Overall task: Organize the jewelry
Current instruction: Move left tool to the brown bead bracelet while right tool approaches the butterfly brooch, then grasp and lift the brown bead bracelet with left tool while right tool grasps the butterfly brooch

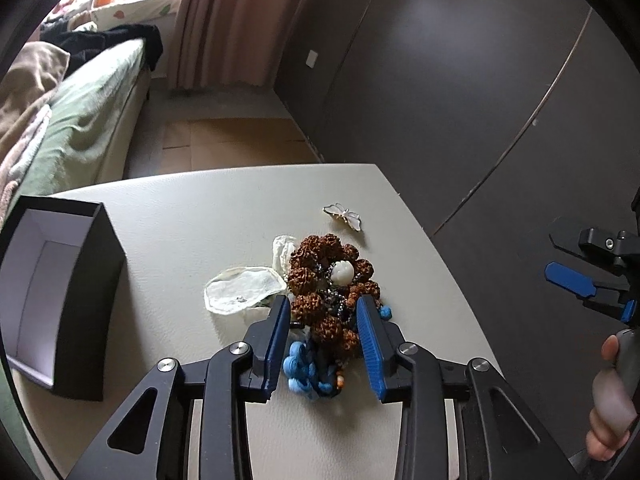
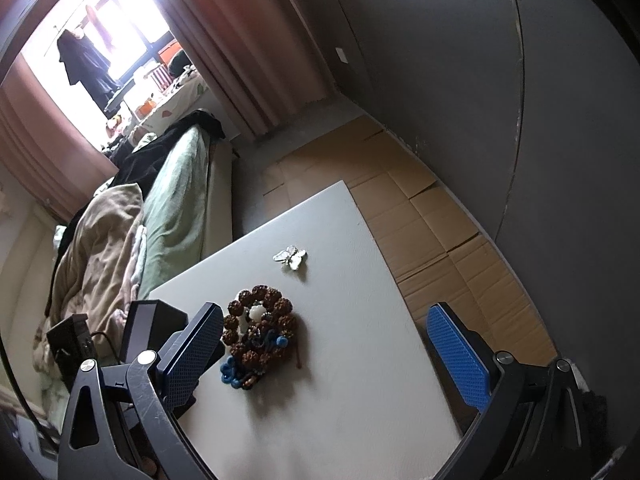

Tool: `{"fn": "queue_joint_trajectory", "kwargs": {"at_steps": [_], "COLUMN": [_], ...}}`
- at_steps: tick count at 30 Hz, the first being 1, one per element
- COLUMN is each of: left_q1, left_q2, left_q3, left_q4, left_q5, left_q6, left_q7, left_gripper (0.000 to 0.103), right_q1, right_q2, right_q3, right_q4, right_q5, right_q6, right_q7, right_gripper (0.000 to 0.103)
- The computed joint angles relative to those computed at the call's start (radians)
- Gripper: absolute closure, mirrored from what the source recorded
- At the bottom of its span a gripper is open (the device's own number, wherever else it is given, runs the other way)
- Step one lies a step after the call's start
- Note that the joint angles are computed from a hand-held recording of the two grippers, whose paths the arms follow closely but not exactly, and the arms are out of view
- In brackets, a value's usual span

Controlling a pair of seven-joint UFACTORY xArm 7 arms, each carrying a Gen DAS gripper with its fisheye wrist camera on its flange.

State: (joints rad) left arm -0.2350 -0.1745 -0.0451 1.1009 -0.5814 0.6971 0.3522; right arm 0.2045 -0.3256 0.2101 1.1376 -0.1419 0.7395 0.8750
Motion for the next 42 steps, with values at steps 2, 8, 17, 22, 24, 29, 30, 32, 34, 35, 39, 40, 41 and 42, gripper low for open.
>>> {"fn": "queue_joint_trajectory", "kwargs": {"at_steps": [2, 8, 17, 22, 24, 29, 30, 32, 34, 35, 39, 40, 41, 42], "left_q1": [0.002, 0.02, 0.036, 0.042, 0.046, 0.066, 0.072, 0.08, 0.091, 0.096, 0.116, 0.121, 0.125, 0.129], "left_q2": [0.018, 0.087, 0.051, 0.021, 0.018, 0.022, 0.022, 0.022, 0.021, 0.02, 0.028, 0.029, 0.03, 0.032], "left_q3": [-0.003, -0.011, 0.008, 0.032, 0.041, 0.057, 0.06, 0.064, 0.07, 0.072, 0.081, 0.081, 0.079, 0.078], "left_q4": [0.009, 0.055, 0.063, 0.07, 0.078, 0.105, 0.109, 0.116, 0.123, 0.125, 0.146, 0.148, 0.148, 0.15], "left_q5": [0.012, 0.014, -0.12, -0.198, -0.221, -0.27, -0.275, -0.289, -0.299, -0.302, -0.306, -0.299, -0.292, -0.281], "left_q6": [0.001, 0.028, 0.044, 0.068, 0.086, 0.114, 0.118, 0.124, 0.128, 0.13, 0.133, 0.131, 0.127, 0.122], "left_q7": [-0.012, -0.042, 0.038, 0.09, 0.105, 0.119, 0.124, 0.129, 0.13, 0.131, 0.128, 0.125, 0.122, 0.113], "left_gripper": [0.067, 0.074, 0.082, 0.082, 0.082, 0.082, 0.082, 0.082, 0.082, 0.082, 0.082, 0.082, 0.082, 0.082], "right_q1": [0.0, 0.012, 0.036, 0.045, 0.046, 0.057, 0.061, 0.069, 0.076, 0.082, 0.1, 0.106, 0.115, 0.125], "right_q2": [0.018, 0.099, 0.174, 0.21, 0.228, 0.282, 0.295, 0.33, 0.359, 0.382, 0.443, 0.456, 0.476, 0.494], "right_q3": [-0.004, -0.017, -0.034, -0.042, -0.044, -0.047, -0.05, -0.053, -0.058, -0.06, -0.073, -0.076, -0.078, -0.081], "right_q4": [0.009, 0.061, 0.113, 0.144, 0.161, 0.21, 0.219, 0.247, 0.272, 0.295, 0.348, 0.359, 0.38, 0.397], "right_q5": [0.003, 0.017, 0.023, 0.02, 0.009, -0.038, -0.035, -0.036, -0.045, -0.055, -0.064, -0.07, -0.085, -0.104], "right_q6": [-0.003, -0.006, 0.004, 0.008, 0.017, 0.024, 0.02, 0.026, 0.04, 0.049, 0.053, 0.057, 0.065, 0.074], "right_q7": [-0.004, -0.029, -0.055, -0.084, -0.082, -0.099, -0.117, -0.151, -0.174, -0.186, -0.211, -0.215, -0.218, -0.225], "right_gripper": [0.0, 0.007, 0.012, 0.022, 0.024, 0.028, 0.031, 0.036, 0.036, 0.037, 0.04, 0.04, 0.04, 0.04]}}
